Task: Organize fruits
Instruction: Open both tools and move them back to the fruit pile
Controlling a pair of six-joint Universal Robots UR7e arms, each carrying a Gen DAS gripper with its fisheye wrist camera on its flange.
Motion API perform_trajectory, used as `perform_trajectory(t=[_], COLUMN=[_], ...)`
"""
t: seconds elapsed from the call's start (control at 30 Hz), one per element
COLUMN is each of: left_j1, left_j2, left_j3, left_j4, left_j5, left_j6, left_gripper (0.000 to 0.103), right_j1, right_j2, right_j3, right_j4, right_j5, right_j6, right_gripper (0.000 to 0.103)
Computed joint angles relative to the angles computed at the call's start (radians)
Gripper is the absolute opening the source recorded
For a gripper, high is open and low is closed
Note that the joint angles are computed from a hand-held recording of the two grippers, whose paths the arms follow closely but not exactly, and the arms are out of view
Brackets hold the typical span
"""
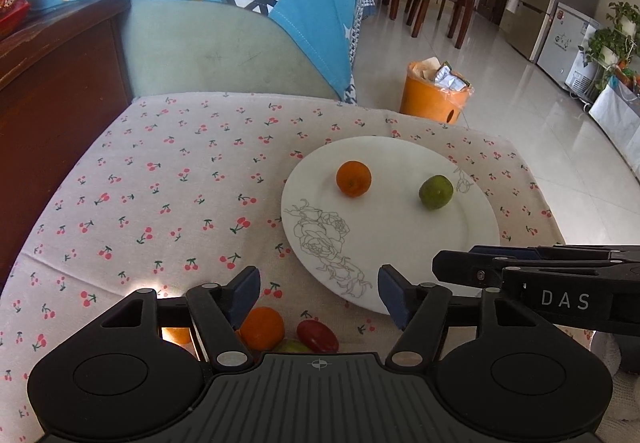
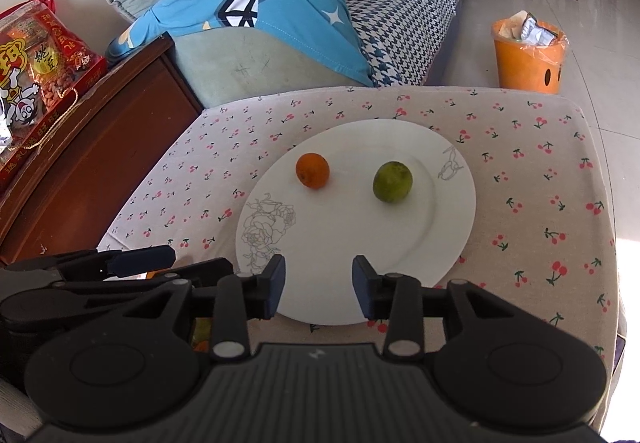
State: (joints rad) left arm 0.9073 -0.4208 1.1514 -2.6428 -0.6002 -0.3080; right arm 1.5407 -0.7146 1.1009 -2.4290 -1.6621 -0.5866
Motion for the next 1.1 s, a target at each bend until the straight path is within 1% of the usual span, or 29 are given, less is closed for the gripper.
perform_trajectory(t=[0.37, 0.6, 0.87, 1.1], left_j1=[-0.01, -0.015, -0.019, -0.026], left_j2=[-0.057, -0.096, -0.159, -0.203], left_j3=[0.085, 0.142, 0.23, 0.308], left_j4=[0.057, 0.045, 0.037, 0.025], left_j5=[0.031, 0.044, 0.068, 0.074], left_j6=[-0.056, -0.071, -0.124, -0.159], left_gripper=[0.068, 0.068, 0.068, 0.068], right_j1=[0.005, 0.006, 0.008, 0.008], right_j2=[-0.018, -0.035, -0.055, -0.073], right_j3=[0.045, 0.076, 0.111, 0.142], right_j4=[0.003, 0.014, 0.036, 0.069], right_j5=[-0.001, 0.019, 0.037, 0.054], right_j6=[-0.048, -0.082, -0.127, -0.176], right_gripper=[0.039, 0.039, 0.039, 0.039])
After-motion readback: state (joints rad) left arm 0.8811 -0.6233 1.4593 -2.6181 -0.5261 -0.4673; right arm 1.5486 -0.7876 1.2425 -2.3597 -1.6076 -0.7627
